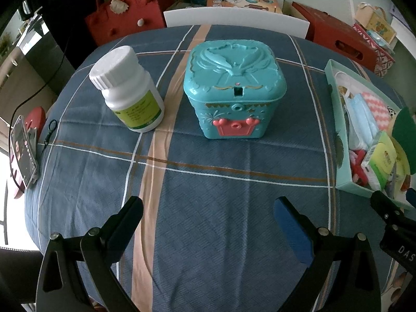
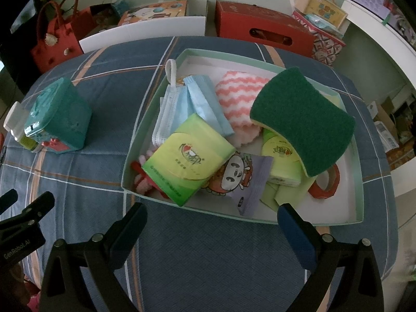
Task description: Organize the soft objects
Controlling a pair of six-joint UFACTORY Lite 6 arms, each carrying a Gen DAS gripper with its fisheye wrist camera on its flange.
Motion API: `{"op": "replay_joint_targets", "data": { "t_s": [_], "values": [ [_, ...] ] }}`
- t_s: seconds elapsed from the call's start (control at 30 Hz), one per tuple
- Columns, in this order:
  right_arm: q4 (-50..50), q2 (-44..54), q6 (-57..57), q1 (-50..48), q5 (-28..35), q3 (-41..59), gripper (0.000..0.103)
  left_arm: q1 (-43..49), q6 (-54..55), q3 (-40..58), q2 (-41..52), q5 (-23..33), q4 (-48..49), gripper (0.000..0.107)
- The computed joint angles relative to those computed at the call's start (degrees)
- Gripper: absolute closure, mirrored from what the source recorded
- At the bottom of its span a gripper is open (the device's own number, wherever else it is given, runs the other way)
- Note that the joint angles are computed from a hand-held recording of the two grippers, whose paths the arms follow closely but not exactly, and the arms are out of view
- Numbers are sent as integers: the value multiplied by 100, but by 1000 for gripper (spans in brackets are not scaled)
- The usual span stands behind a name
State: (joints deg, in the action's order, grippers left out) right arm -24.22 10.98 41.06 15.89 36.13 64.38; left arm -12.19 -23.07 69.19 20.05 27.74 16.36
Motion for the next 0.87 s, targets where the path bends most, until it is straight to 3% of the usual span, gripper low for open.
{"op": "replay_joint_targets", "data": {
  "t_s": [0.87],
  "values": [
    [24,4,-81,-38,-19,-2,1,56,67,-200,-143,-164,-35,7]
  ]
}}
